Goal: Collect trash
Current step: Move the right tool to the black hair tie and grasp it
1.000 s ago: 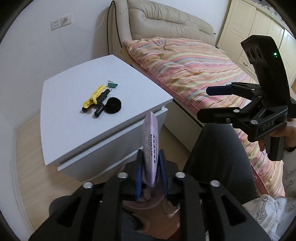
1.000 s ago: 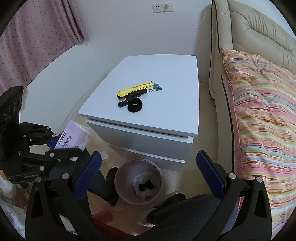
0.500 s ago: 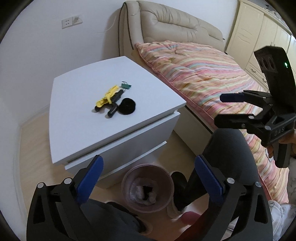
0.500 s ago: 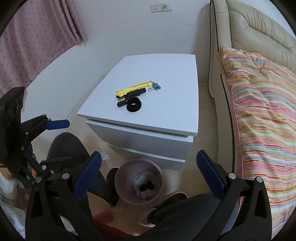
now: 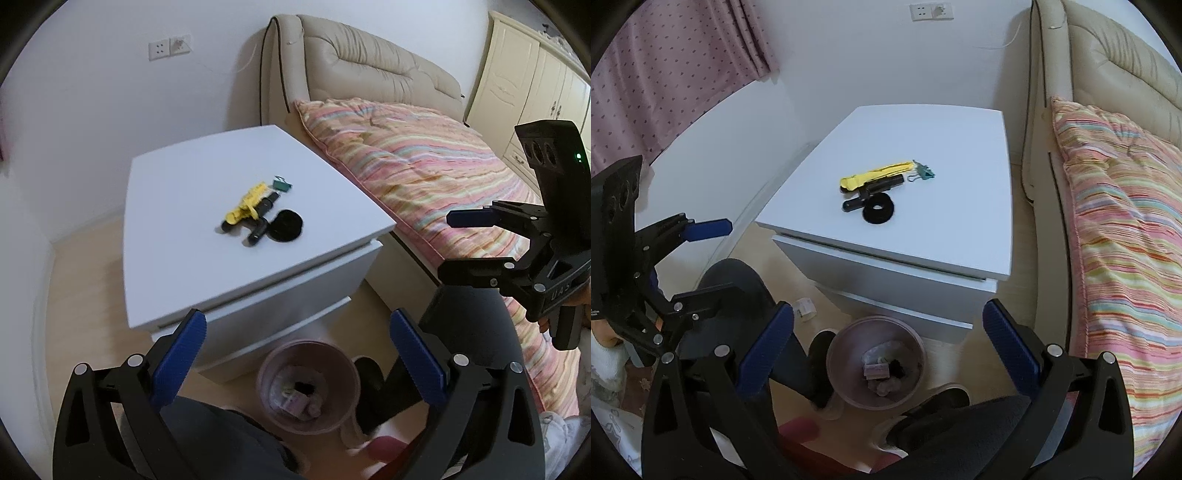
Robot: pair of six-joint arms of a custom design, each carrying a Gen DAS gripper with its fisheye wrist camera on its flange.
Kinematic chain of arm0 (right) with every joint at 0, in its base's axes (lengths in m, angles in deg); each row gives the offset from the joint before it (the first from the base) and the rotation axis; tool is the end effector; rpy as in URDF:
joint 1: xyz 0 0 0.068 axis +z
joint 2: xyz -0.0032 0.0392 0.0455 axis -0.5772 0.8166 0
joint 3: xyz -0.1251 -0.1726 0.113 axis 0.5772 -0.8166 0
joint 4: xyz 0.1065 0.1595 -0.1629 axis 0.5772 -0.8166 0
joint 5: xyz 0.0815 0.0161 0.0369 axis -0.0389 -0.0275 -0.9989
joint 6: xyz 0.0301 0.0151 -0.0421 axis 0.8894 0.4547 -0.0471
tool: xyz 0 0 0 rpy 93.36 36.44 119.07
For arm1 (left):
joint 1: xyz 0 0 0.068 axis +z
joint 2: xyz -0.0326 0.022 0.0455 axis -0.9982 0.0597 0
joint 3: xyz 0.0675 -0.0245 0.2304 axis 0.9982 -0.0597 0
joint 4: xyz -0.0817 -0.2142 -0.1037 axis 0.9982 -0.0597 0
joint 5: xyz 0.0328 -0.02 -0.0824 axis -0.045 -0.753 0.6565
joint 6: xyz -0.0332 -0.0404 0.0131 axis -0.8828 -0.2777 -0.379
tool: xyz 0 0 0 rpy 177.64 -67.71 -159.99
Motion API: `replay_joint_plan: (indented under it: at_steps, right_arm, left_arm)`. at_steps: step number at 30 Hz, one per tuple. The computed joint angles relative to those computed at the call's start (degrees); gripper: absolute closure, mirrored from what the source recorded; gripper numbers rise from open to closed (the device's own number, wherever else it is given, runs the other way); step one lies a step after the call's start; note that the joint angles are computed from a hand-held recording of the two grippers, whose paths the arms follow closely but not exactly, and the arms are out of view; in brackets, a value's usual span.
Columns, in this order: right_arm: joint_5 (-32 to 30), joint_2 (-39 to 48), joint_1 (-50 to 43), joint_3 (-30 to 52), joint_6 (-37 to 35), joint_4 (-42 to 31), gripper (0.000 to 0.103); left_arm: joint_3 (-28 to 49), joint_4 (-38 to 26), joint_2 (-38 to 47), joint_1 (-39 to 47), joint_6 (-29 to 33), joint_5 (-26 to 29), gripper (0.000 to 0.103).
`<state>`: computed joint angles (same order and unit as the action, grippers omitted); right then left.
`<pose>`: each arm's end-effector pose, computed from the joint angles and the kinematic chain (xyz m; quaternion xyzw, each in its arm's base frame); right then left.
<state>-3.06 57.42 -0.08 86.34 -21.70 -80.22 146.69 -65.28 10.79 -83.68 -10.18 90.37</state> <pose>0.2522 0.1739 0.1998 -0.0109 0.9502 0.1358 0.2802 0.3244 -0.0019 0.1750 0.3123 0.8815 -0.1644 0.3137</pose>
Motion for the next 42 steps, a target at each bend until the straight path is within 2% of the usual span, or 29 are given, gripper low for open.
replay_joint_plan:
  at_steps: [2, 6, 12, 23, 33, 36, 39, 42]
  right_arm:
    - [-2.5, 1.3, -1.1, 0.3, -0.8, 1.8, 0.003]
    - [-2.7, 4.7, -2.1, 4.4, -4.0, 0.9, 0.003]
    - [-4.1, 11.8, -3.9, 14.8, -10.9, -3.4, 0.003]
    - [-7.8, 30.6, -6.9, 40.3, -22.0, -16.4, 0.003]
    - [-9.7, 48.1, -7.8, 61.9, -27.8, -27.4, 0.004]
    - [-10.0, 52.2, -7.9, 67.1, -28.7, -30.6, 0.023]
    - [-10.3, 54.4, -8.0, 69.4, -28.8, -31.5, 0.028]
    - [-10.7, 55.2, -8.2, 69.8, -28.7, -31.3, 0.038]
  left_arm:
    - [1.1, -0.4, 0.7, 0.5, -0.2, 0.5, 0.008]
    - [2.6, -0.5, 1.6, 1.2, -0.4, 0.9, 0.008]
    - [4.9, -0.7, 3.1, 2.1, -1.3, 1.7, 0.008]
    - [8.4, -1.9, 6.1, 4.1, -2.6, 3.7, 0.008]
    - [9.5, -2.0, 7.1, 5.6, -3.2, 4.2, 0.007]
    - [9.7, -2.3, 7.6, 6.0, -3.1, 4.3, 0.007]
    - [10.2, -2.6, 8.2, 6.2, -3.1, 4.3, 0.007]
    - [10.5, -3.0, 8.7, 6.5, -2.9, 4.5, 0.008]
